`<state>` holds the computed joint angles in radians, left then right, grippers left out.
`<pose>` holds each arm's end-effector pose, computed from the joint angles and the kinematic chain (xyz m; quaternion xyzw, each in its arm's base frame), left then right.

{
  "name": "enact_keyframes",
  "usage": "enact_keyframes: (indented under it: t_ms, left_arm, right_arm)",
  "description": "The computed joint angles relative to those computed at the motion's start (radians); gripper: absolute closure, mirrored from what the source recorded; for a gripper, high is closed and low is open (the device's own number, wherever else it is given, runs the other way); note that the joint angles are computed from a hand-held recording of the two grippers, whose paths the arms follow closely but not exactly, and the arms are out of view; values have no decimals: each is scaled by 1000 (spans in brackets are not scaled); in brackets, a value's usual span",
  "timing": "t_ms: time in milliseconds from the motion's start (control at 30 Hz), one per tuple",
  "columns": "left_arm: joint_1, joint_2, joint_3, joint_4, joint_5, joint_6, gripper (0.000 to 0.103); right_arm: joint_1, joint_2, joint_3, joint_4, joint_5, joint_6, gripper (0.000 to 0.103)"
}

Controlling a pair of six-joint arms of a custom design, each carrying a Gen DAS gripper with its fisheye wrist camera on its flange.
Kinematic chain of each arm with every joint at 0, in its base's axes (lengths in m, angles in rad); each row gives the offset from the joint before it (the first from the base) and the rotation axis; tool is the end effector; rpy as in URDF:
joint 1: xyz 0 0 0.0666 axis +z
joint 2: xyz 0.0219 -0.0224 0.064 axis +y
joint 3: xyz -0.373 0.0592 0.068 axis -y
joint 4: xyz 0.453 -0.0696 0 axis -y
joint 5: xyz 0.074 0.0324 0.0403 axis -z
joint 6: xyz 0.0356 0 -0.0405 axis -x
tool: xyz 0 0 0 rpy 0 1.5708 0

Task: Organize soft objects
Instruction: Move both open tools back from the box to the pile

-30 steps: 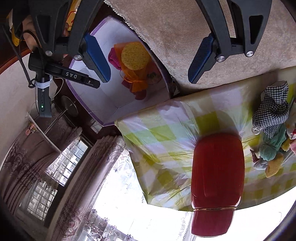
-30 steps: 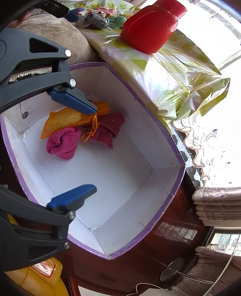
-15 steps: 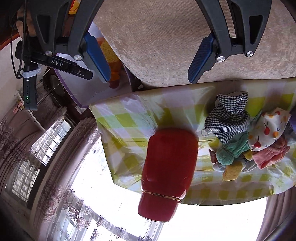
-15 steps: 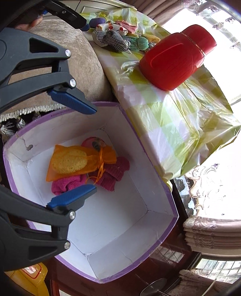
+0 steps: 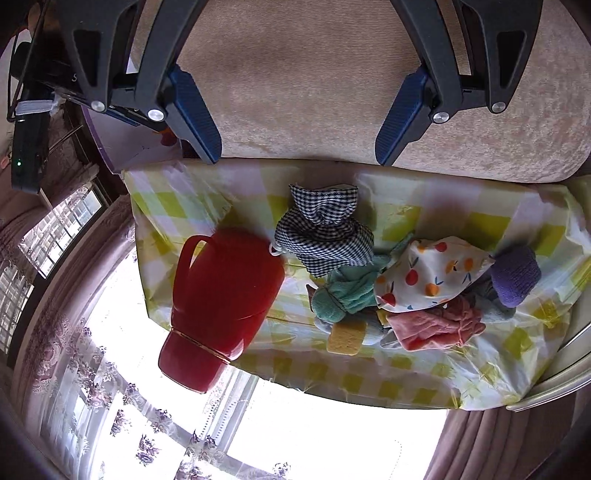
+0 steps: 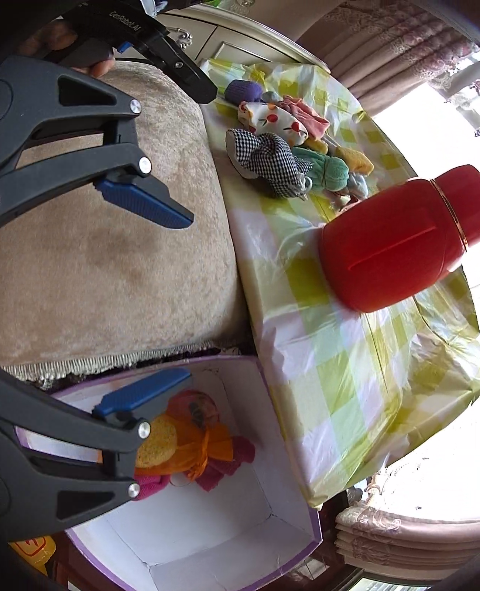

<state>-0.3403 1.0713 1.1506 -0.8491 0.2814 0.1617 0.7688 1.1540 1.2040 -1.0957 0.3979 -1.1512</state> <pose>0.4039 -0.1539 0.4510 0.1358 0.9033 -0.2210 0.3419 0.3253 0.2949 0.4293 0.2303 0.9197 0.0990 0.3023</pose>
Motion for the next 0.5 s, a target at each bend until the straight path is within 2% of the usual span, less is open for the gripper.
enact_keyframes:
  t_ms: [200,500]
  left_arm:
    - [64,4,-1,17,-5,16,17]
    - [132,45,19,40,5,51,17]
  right_arm:
    - [8,70,59,26,15,42,23]
    - [-2,187,163,71,-12,137,23]
